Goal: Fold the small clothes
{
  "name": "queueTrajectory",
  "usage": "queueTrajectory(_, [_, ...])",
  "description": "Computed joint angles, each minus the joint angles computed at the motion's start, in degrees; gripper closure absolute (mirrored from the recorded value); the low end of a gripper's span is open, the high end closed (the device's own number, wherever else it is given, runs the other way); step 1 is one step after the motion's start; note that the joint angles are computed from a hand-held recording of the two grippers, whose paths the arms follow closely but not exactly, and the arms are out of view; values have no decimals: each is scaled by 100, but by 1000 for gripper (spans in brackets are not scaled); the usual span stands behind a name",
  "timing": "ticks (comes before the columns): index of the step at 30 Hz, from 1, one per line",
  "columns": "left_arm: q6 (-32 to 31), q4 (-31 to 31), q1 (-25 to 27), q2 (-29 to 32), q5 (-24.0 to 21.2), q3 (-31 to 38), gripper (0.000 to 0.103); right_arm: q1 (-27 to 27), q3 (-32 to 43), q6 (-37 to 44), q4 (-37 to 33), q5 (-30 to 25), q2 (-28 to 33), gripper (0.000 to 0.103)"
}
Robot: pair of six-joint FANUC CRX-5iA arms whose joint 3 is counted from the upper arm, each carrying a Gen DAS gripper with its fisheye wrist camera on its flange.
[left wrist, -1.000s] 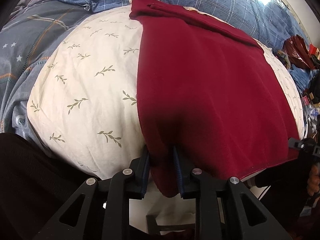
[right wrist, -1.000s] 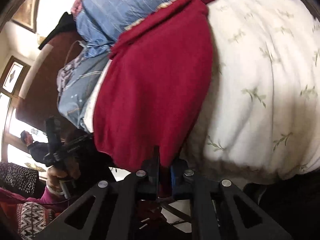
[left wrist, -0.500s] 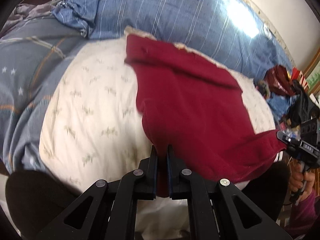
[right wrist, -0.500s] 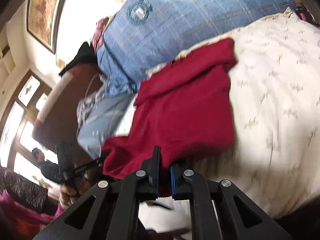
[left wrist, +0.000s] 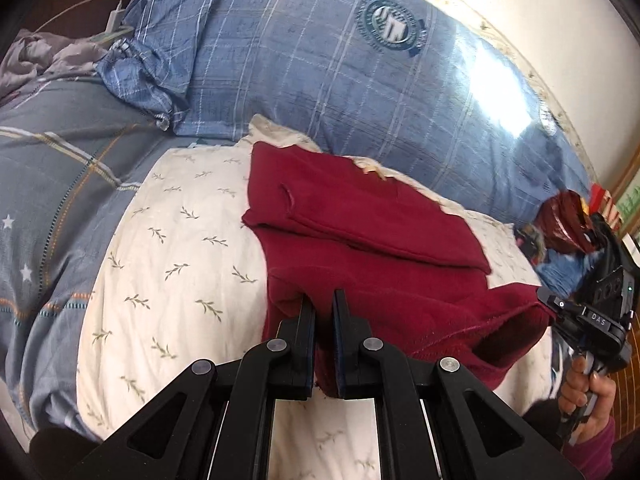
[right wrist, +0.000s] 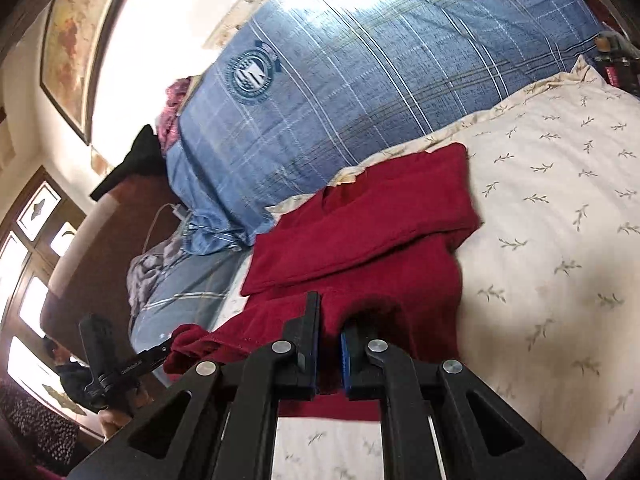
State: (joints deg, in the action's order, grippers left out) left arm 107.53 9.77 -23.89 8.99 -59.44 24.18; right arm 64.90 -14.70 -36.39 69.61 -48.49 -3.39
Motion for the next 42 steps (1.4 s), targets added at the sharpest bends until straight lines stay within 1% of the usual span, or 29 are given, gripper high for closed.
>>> queueTrajectory(2, [133,-125,-42,156,-97,157,97,-59,100,167,-103,-30,83,96])
queueTrajectory(5, [248,-250,-56,353,-257,395,97,-171,12,-68,37,177,72,96])
queueTrajectory(12, [322,-555,-138,747,-542,1090,97,-169,-53,-71,14,69,-16,96])
queueTrajectory(16, [321,-738,-226,881,-560,1374,97,-184,-20,-51,13,-52,-24,96])
queueTrajectory(22, [242,-875,-282,993,-523,1606,97,-243,83,42,87,-164,-15,96])
queueTrajectory(28, [284,-977,-289,1261,-547,2026,97,-379,316,337,14,-196,99,96])
queueTrajectory(36, [486,-973,-222,2074,-784,3126,97,-756,716,843,-215,-77,335,96])
queueTrajectory(39, [504,-954,-180,2518,-999,3776,97,-929,908,1115,-349,-17,457,96])
queueTrajectory(42, [552,-924,-139,3080,-1346,4628,97,-1144,1093,1323,-499,86,598,96])
